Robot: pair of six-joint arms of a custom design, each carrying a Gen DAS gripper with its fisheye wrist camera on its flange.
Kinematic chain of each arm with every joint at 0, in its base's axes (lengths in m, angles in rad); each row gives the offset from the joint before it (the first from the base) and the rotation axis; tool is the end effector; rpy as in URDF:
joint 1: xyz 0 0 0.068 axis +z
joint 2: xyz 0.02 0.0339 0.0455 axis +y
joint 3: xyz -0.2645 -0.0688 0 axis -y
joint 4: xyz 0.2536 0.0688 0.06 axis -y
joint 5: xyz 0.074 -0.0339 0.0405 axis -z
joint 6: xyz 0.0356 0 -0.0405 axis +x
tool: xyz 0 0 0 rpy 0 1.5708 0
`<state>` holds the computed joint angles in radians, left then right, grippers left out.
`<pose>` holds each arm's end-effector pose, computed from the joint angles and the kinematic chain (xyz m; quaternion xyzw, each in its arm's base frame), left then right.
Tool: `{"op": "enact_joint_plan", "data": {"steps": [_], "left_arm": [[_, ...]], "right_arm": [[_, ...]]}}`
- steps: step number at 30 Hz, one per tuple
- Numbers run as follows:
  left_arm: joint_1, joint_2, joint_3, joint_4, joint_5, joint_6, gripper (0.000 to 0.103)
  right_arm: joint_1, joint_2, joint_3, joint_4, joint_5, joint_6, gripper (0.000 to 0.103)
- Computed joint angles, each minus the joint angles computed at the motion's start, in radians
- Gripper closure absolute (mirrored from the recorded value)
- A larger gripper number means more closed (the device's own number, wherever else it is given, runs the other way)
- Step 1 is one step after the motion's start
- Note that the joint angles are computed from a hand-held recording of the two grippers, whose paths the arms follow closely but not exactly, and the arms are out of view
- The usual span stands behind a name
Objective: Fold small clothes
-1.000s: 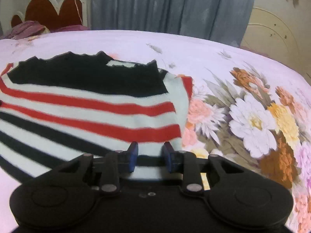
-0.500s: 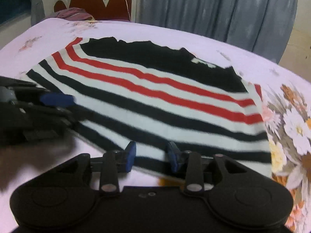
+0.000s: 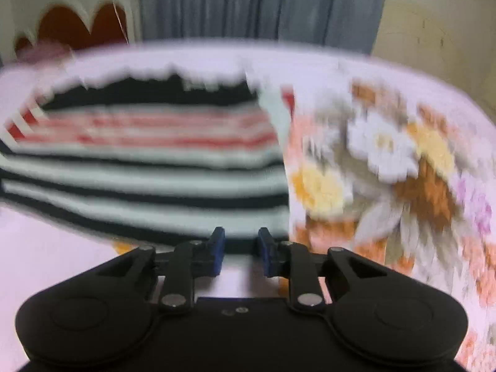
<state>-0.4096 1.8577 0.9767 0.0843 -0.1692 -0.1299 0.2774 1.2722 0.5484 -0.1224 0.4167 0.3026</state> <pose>0.3498 -0.1453 0.1317 0.0970 0.9182 -0.0248 0.3834 0.2372 0.0526 0.1635 0.0848 0.9139 -0.0862 0.3876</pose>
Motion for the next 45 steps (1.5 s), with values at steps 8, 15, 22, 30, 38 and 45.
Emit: {"op": "enact_joint_plan", "data": {"steps": [8,15,22,30,38,45], "left_arm": [[0.013,-0.023,-0.042,0.031,-0.008,0.018,0.066],[0.012,-0.004,-0.039,0.047,-0.016,0.012,0.066],[0.023,0.004,-0.028,0.038,0.001,0.007,0.066],[0.039,-0.078,-0.084,0.039,0.032,0.045,0.048],[-0.036,-0.301,-0.284,0.049,-0.046,-0.076,0.003],[-0.045,-0.362,-0.358,0.067,0.034,-0.257,0.013]], "right_arm": [[-0.019,-0.015,-0.017,0.016,-0.015,-0.03,0.082],[-0.017,-0.011,-0.028,0.037,-0.006,-0.033,0.082],[-0.015,-0.015,-0.041,0.054,-0.002,-0.035,0.082],[0.026,-0.093,-0.052,0.017,0.042,-0.029,0.052],[0.214,-0.426,-0.224,-0.105,0.181,0.115,0.072],[0.322,-0.527,-0.245,-0.206,0.209,0.229,0.072]]}}
